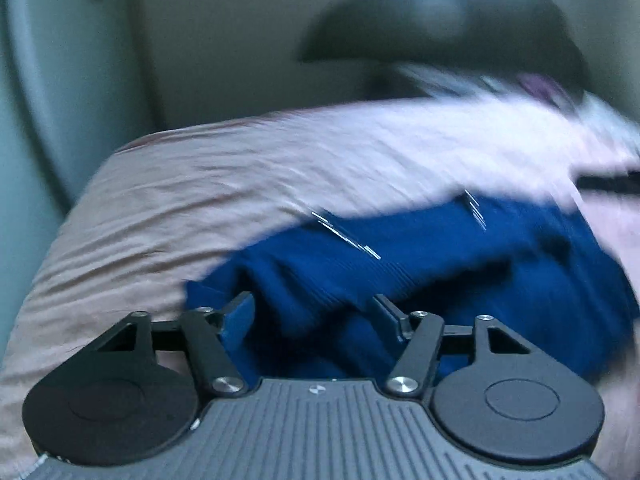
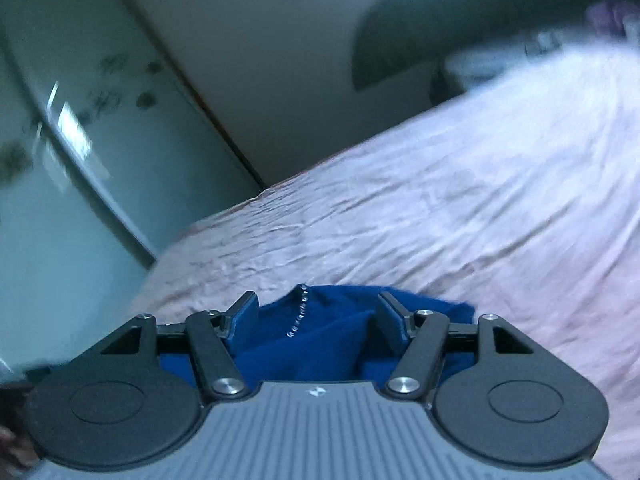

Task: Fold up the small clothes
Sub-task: 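Lay the hem over the collar and open both tools, then move both open tools to the side edge of the folded sweater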

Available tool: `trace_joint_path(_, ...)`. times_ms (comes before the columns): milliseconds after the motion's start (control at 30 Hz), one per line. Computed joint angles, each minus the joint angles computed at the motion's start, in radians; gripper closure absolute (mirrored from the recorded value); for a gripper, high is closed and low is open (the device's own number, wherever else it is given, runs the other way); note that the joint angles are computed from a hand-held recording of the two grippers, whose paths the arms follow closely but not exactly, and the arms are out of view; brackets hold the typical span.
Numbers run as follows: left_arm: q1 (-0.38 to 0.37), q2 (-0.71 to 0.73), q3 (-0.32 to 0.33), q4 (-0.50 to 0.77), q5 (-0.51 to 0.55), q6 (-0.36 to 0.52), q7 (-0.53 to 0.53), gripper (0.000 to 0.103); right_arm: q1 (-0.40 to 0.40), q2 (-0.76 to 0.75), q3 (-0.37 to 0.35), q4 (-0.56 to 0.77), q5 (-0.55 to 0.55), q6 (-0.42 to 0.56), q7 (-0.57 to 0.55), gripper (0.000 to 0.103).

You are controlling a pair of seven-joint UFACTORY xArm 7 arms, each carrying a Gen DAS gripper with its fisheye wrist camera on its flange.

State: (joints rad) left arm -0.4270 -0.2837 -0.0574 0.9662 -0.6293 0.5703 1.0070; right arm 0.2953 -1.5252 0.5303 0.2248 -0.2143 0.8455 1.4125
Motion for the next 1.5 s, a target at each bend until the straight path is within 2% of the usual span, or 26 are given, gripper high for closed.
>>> trace_joint_path(33,-0.010,-0.010,0.000,-0.015,0.007,0.019,0.037,0.043,0.024,0.045,-0.005,0.023,-0.009,-0.009,-0.053,0.038)
trace_joint_path(100,-0.023,-0.012,-0.008,-0.029,0.023,0.047,0.077,0.051,0.069,0.161,-0.036,0.050,-0.009,-0.097,-0.152,0.039)
trace_joint_path(200,-0.031,0.023,-0.025,-0.026,0.028,0.043,0.096,0.053,0.137,0.319,-0.125,0.058,0.024,-0.255,-0.289,0.041)
trace_joint_path(300,-0.019,0.086,-0.050,0.014,0.054,0.009,0.048,0.053,0.137,0.424,-0.182,0.059,0.051,-0.327,-0.384,0.040)
trace_joint_path(367,-0.008,0.140,-0.072,0.056,0.079,-0.040,-0.011,0.053,0.079,0.446,-0.202,0.050,0.055,-0.342,-0.408,0.040)
trace_joint_path(433,0.004,0.190,-0.096,0.098,0.127,-0.108,-0.101,0.055,-0.023,0.444,-0.187,0.048,0.037,-0.338,-0.396,0.040)
trace_joint_path(467,-0.007,0.219,-0.089,0.120,0.173,-0.150,-0.175,0.055,-0.092,0.435,-0.163,0.051,0.016,-0.330,-0.374,0.040)
trace_joint_path(500,0.023,0.246,-0.119,0.144,0.242,-0.195,-0.280,0.055,-0.156,0.414,-0.123,0.053,-0.006,-0.310,-0.336,0.040)
trace_joint_path(533,0.030,0.262,-0.123,0.157,0.290,-0.224,-0.356,0.055,-0.216,0.391,-0.087,0.061,-0.027,-0.284,-0.294,0.040)
trace_joint_path(567,0.037,0.274,-0.122,0.171,0.315,-0.237,-0.411,0.054,-0.269,0.365,-0.052,0.075,-0.049,-0.245,-0.250,0.040)
trace_joint_path(600,0.045,0.277,-0.118,0.180,0.332,-0.236,-0.459,0.053,-0.286,0.342,-0.038,0.082,-0.063,-0.215,-0.224,0.038)
trace_joint_path(633,0.052,0.274,-0.116,0.182,0.338,-0.226,-0.485,0.053,-0.282,0.313,-0.033,0.078,-0.074,-0.203,-0.207,0.038)
trace_joint_path(700,0.061,0.254,-0.109,0.166,0.305,-0.207,-0.459,0.051,-0.226,0.273,-0.048,0.065,-0.085,-0.210,-0.219,0.037)
trace_joint_path(800,0.062,0.205,-0.103,0.096,0.309,-0.238,-0.420,0.047,-0.106,0.304,-0.084,0.073,-0.069,-0.205,-0.306,0.036)
trace_joint_path(867,0.054,0.174,-0.096,0.053,0.302,-0.260,-0.390,0.046,-0.009,0.352,-0.162,0.067,-0.027,-0.242,-0.396,0.036)
trace_joint_path(933,0.044,0.162,-0.091,0.030,0.301,-0.279,-0.385,0.046,0.039,0.411,-0.230,0.059,0.021,-0.285,-0.466,0.036)
trace_joint_path(967,0.034,0.164,-0.085,0.028,0.286,-0.280,-0.364,0.045,0.033,0.424,-0.237,0.054,0.034,-0.291,-0.481,0.036)
trace_joint_path(1033,0.027,0.156,-0.083,0.012,0.287,-0.288,-0.347,0.044,-0.064,0.424,-0.205,0.060,0.018,-0.258,-0.465,0.036)
trace_joint_path(1100,0.034,0.158,-0.088,0.000,0.325,-0.313,-0.371,0.040,-0.215,0.371,-0.088,0.083,-0.038,-0.145,-0.355,0.036)
trace_joint_path(1167,0.033,0.161,-0.078,0.004,0.317,-0.305,-0.376,0.039,-0.278,0.282,-0.043,0.081,-0.064,-0.058,-0.242,0.034)
trace_joint_path(1233,0.035,0.161,-0.069,0.012,0.301,-0.286,-0.378,0.039,-0.236,0.200,-0.071,0.047,-0.074,-0.074,-0.211,0.034)
trace_joint_path(1267,0.036,0.161,-0.067,0.013,0.294,-0.283,-0.377,0.039,-0.194,0.179,-0.092,0.036,-0.073,-0.089,-0.231,0.032)
trace_joint_path(1333,0.041,0.159,-0.070,0.008,0.302,-0.286,-0.393,0.039,-0.100,0.192,-0.134,0.038,-0.051,-0.101,-0.308,0.022)
trace_joint_path(1400,0.046,0.155,-0.077,0.000,0.320,-0.290,-0.424,0.039,-0.019,0.238,-0.175,0.037,-0.006,-0.126,-0.377,0.019)
trace_joint_path(1433,0.047,0.151,-0.078,-0.007,0.325,-0.293,-0.435,0.040,0.001,0.270,-0.188,0.041,0.016,-0.129,-0.401,0.019)
trace_joint_path(1500,0.047,0.137,-0.081,-0.023,0.339,-0.298,-0.454,0.039,-0.003,0.307,-0.160,0.068,0.038,-0.055,-0.408,0.019)
